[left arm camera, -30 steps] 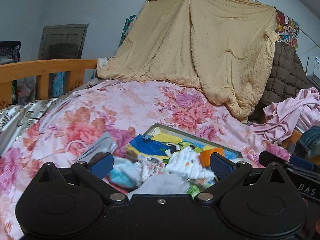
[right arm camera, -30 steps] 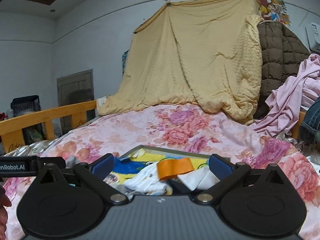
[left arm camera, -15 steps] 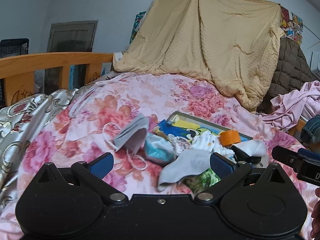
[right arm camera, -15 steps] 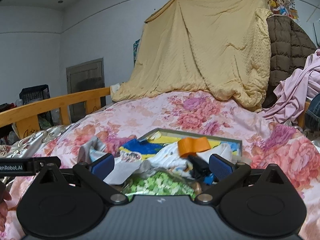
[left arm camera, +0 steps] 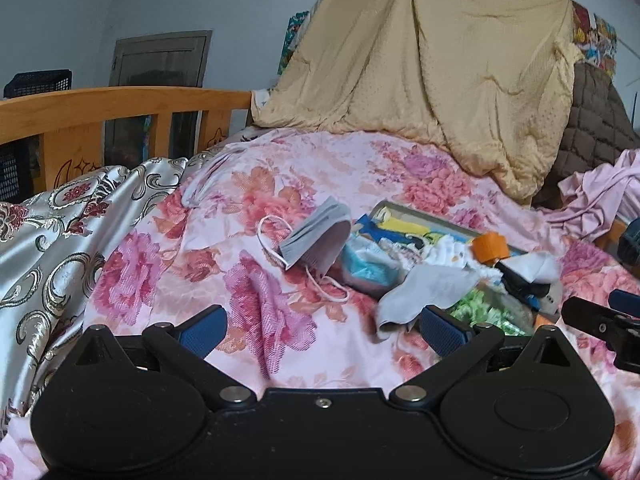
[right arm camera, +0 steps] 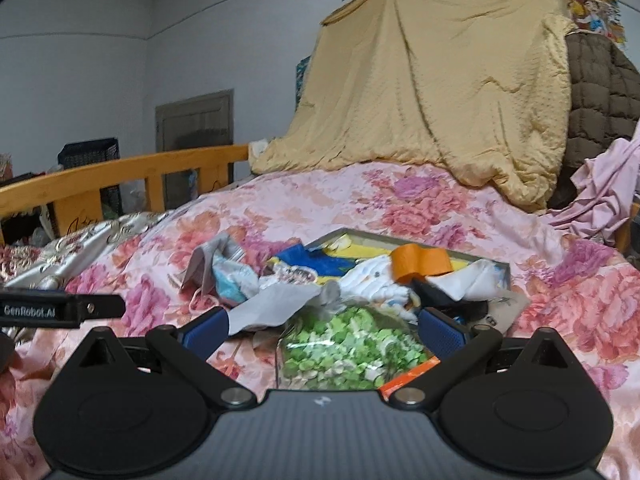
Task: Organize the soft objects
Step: 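Lower both open tools toward the grey cloth and teal-and-white packet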
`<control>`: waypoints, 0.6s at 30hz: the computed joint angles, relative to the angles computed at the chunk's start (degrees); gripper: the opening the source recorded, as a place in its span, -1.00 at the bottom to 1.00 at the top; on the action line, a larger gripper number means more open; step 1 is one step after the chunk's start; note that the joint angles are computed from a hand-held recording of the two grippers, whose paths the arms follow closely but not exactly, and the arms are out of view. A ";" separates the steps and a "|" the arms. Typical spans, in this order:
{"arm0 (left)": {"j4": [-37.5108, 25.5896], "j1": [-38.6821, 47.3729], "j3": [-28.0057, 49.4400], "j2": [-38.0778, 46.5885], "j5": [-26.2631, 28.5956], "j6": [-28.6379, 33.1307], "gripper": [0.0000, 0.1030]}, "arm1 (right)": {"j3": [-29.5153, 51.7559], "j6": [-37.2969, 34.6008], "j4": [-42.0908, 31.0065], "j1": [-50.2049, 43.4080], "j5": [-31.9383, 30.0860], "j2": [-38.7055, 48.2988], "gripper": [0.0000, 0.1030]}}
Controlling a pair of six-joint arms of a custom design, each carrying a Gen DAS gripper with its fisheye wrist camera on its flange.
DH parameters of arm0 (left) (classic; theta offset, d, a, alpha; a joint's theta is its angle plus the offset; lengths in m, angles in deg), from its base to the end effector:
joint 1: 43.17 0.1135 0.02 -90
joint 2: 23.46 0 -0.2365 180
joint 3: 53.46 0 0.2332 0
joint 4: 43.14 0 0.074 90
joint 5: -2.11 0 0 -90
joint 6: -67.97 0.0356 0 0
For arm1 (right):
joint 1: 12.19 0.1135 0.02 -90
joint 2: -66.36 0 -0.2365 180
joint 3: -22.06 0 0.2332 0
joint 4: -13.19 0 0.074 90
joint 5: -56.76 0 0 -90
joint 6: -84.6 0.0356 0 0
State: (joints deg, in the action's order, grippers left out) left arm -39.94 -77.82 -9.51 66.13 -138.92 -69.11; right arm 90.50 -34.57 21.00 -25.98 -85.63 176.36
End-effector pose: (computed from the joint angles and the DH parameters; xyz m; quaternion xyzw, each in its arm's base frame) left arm 0.2234 -0.1208 0.1182 -0.2621 0.8022 0.0600 0.5331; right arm 0.3515 -0.0572 0.1278 -0.3121 0.7564 0.2074 0.5362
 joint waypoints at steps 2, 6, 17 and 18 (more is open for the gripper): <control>-0.32 0.45 0.46 0.41 0.03 0.85 0.98 | -0.16 -1.65 -0.68 0.69 0.79 0.19 0.99; -1.23 1.56 1.36 1.08 0.65 1.45 0.98 | -0.66 -3.58 -1.40 1.88 1.49 0.04 0.99; 4.62 8.47 3.37 6.83 9.80 2.22 0.98 | 1.38 -5.98 1.59 7.26 6.30 5.19 0.99; 5.69 9.21 3.75 7.76 10.61 3.46 0.98 | 1.43 -5.93 2.57 7.80 6.75 5.72 0.99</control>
State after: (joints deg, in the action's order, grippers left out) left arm -34.26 -68.61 -5.77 73.89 -128.31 -65.66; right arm 91.93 -40.50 23.57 -18.18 -78.88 182.08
